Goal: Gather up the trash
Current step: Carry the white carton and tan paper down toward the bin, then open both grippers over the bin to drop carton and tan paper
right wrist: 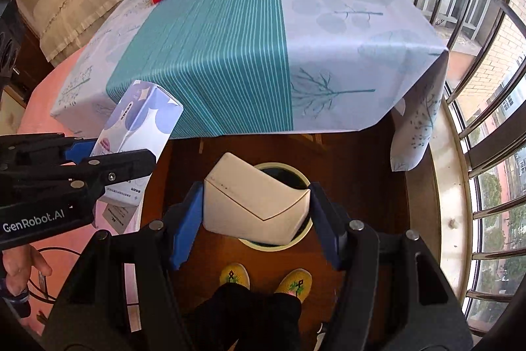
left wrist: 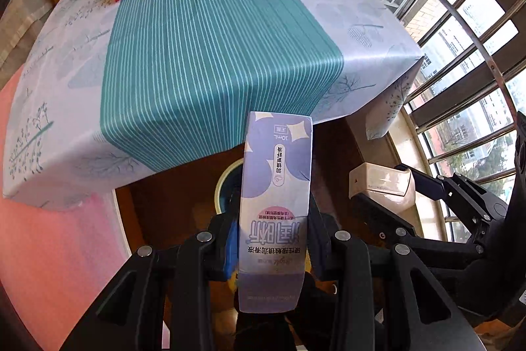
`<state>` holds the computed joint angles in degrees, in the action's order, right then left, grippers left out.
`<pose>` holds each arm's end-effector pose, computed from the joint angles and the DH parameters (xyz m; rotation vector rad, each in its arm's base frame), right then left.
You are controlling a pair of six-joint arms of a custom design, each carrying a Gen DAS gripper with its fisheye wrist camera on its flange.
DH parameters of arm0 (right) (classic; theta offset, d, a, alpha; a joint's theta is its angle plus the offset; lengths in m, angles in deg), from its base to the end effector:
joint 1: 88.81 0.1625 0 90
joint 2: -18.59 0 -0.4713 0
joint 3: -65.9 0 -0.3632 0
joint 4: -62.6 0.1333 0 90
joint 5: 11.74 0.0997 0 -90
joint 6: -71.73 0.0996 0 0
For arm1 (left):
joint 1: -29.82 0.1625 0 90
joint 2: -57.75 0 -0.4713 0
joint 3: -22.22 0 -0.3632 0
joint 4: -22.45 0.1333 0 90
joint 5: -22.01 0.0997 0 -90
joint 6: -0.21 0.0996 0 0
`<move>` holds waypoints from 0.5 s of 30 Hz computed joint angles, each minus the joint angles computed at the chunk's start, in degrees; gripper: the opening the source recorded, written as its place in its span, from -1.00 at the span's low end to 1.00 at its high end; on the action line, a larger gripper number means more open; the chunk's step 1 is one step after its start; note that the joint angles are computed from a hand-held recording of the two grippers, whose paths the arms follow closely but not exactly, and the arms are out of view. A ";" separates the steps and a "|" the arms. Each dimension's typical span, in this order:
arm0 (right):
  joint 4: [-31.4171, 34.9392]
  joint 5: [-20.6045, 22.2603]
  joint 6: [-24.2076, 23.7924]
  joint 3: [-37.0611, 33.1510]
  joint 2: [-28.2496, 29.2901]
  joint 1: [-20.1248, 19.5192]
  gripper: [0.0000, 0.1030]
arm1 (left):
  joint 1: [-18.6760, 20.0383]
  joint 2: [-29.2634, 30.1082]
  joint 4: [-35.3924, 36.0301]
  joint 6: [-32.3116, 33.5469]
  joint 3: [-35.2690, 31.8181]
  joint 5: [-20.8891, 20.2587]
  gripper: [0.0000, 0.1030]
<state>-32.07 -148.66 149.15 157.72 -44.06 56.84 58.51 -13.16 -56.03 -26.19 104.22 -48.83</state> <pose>0.5264 -0.2864 0.3008 -0.2254 -2.3403 0.7295 -0.4172 -0.4175 0.4128 0.8737 2.4827 0.0716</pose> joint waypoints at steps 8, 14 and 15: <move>-13.90 2.72 -5.14 14.10 -3.96 -5.75 0.16 | 3.03 -0.60 -8.54 -3.35 12.85 -0.08 -0.34; -27.52 3.15 -9.47 24.93 -4.04 -11.03 0.16 | 6.86 0.72 -18.72 -0.82 22.89 1.16 -0.34; -30.09 3.11 -10.16 26.68 -3.82 -11.98 0.16 | 7.44 1.24 -20.40 -0.39 24.16 1.43 -0.34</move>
<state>-62.16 -145.55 138.99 184.40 -47.88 44.86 65.95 -11.91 -76.43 -26.58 128.38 -47.40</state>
